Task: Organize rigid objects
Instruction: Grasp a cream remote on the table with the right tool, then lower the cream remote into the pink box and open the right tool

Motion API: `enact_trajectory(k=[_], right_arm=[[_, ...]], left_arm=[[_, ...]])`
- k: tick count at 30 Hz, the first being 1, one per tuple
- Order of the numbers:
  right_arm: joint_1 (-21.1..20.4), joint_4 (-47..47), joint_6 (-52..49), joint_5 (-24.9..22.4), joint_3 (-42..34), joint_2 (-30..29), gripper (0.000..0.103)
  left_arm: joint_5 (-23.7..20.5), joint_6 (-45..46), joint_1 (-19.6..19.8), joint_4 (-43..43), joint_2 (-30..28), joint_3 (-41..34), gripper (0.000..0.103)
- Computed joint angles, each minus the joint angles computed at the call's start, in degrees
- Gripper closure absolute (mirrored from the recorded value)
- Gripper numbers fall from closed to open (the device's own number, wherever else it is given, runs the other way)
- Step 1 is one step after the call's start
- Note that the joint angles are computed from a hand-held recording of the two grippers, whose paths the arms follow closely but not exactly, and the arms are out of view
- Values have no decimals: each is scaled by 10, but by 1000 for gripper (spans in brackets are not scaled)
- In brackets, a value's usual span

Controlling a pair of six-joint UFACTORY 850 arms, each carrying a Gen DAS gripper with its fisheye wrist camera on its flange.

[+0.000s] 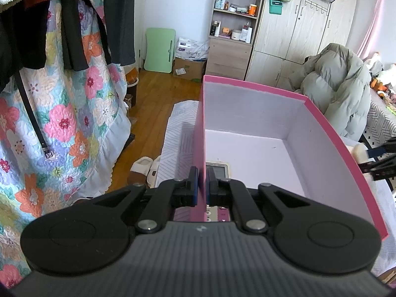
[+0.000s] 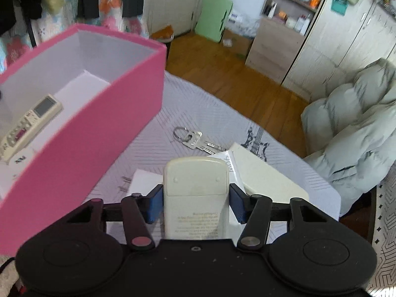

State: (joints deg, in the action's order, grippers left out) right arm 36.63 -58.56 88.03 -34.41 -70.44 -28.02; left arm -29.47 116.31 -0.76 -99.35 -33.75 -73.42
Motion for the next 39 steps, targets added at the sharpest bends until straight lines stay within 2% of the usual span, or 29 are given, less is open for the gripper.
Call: enact_trajectory(k=[4,8,16,21,23,27,29,32,34,37,39], right_arm=[[28,-70,102,-20,25,27,42],[53,-133,181,-49,41,47,43],[94,-164,161,-124,9,57,43],[104,-214,165,-137,-29,53,43],[98,-229,161,-111,-48,47,42],[70,-212,119,0,-98,11,42],[57,-198,98,41,-126,-21,43],[45,-165,59,70,-174,-79,43],[39,-175,69,87,-201,-108,43],[31,-233,137,122,-215,-128,43],[26,-201,105,133,-230,-141,43]], left_arm=[[12,40,-4,-35,7,11,98],[6,32,-2,-32,4,9,99],[26,79,-10,-71,10,18,100],[14,79,-6,-68,11,18,100],[13,75,-5,-66,9,17,100],[11,76,-6,-69,11,20,100],[4,66,-3,-61,9,19,100],[-1,56,-2,-53,10,20,100],[-3,54,-1,-51,11,20,99],[-11,36,2,-36,8,15,99],[-15,30,4,-30,6,13,99]])
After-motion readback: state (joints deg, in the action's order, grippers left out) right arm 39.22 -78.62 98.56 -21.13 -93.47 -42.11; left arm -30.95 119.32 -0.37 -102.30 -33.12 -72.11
